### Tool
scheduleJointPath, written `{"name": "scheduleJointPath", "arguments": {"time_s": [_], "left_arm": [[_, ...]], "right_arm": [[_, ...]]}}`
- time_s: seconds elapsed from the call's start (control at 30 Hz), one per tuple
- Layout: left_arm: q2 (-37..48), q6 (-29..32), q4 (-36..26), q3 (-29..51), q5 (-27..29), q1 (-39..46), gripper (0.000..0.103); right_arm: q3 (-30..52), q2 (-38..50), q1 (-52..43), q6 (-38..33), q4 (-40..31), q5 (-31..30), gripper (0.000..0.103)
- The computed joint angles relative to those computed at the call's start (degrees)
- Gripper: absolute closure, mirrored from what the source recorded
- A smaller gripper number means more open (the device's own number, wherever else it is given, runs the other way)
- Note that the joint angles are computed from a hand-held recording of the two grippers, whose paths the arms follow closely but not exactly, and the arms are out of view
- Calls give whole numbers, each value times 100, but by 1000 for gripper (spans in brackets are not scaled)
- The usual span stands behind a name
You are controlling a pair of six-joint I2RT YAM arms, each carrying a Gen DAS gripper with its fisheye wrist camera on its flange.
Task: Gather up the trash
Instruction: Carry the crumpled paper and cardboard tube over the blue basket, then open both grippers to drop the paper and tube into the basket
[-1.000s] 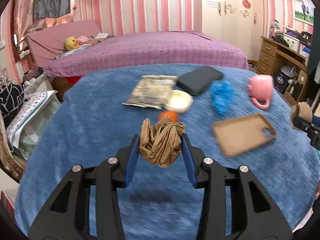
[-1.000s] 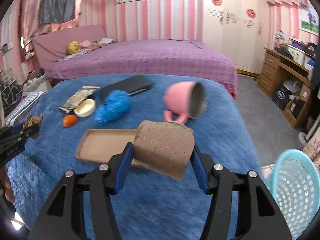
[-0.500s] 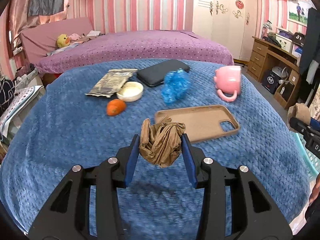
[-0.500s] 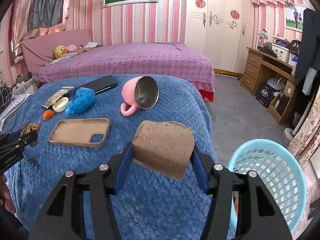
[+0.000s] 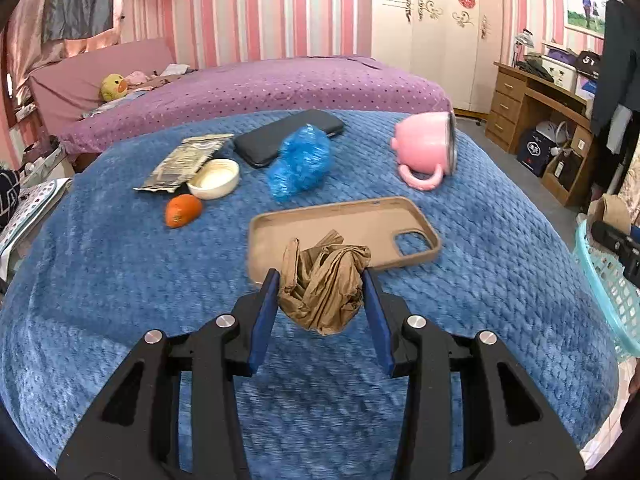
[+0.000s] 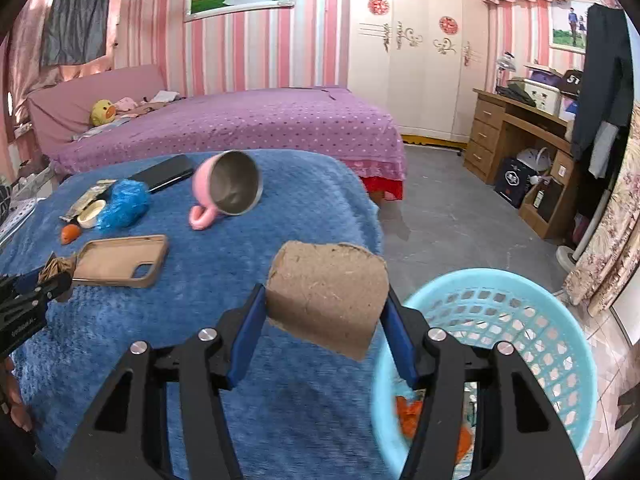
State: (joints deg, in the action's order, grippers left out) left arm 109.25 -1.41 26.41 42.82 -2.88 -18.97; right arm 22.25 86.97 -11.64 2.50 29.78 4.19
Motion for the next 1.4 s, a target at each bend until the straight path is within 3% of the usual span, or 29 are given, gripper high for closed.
{"name": "scheduleJointPath", "arguments": {"time_s": [0.6,0.83,1.03,1.4], "left_arm": [[91,-81,166,45,-460,-1025,62],[365,-374,-186,652,-569,-1676,62],[683,-679,-405,1285,-455,-2359,62],[1478,-788,-1105,2641,-521,-3524,61]], "right_arm": [[-92,-117,-2241,-797,-38,-1143,46],[221,238,-3120,-1173,-182,-1688,46],[406,636,-3651,-1522,-92,-1802,46],[574,1041,-4552,-1452,193,-2200,46]]}}
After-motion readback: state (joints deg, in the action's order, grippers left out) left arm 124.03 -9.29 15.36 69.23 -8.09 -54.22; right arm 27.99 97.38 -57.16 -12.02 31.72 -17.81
